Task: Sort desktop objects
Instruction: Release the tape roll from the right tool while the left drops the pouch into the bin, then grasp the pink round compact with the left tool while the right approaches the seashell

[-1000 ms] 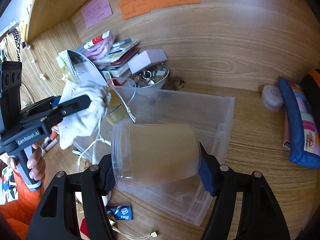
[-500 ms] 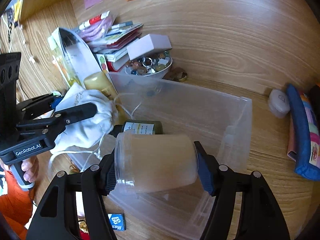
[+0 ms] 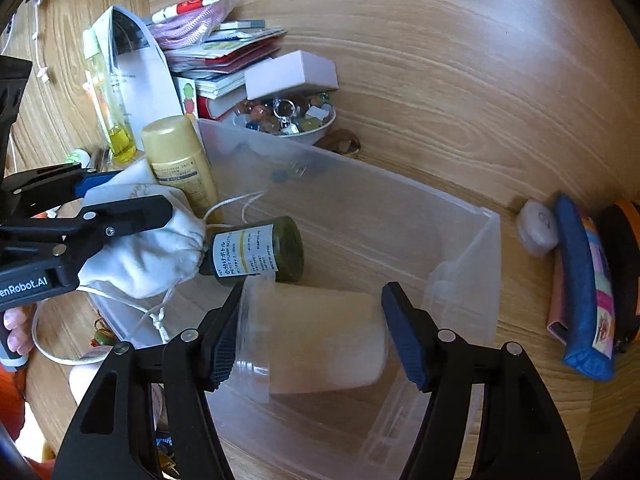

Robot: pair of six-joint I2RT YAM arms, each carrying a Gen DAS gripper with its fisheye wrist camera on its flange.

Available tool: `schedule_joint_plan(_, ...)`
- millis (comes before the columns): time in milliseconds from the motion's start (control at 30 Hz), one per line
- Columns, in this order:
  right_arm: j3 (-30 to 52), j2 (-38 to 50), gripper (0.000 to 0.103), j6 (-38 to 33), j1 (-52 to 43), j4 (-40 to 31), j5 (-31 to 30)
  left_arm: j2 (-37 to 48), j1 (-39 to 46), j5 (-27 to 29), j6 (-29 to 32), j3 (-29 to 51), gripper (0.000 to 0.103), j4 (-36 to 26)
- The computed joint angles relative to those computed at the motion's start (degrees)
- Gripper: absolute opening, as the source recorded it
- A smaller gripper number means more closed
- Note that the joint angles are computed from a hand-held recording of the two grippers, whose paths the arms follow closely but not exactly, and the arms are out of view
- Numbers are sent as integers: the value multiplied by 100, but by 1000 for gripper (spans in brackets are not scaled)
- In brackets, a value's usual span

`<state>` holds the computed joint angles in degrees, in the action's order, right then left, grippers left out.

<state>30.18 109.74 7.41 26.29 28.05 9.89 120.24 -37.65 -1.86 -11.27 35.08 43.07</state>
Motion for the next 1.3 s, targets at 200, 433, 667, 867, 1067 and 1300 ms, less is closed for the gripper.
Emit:
schedule_joint_plan(200,-19,-221,65,-109,367,-196,687,-121,21,111,-67,-129,53,45)
schedule_joint_plan(433,-265,-499,70,49,531,-240,961,-467,-25,123,-210,-509,63,219)
schedule_joint_plan(667,-800,-901,75,518,1114,-78,1643,-1038,-184,-38,-340,-1117,74,474)
schedule_joint_plan(867,-1211,-1096,76,1217,1755,-21,2190,-1562,-414,-324,-460,-1612,80,546)
schedule_joint_plan(1067,-1508,-1438,77,1649,2142,-222,2537,-1961,-675,-665,-683,-2109,86,669)
schedule_joint_plan(1300,-1876,-1831,77,2345,2822,-589,3016,-2266,-1126,-1158,-1065,-2659,92,855)
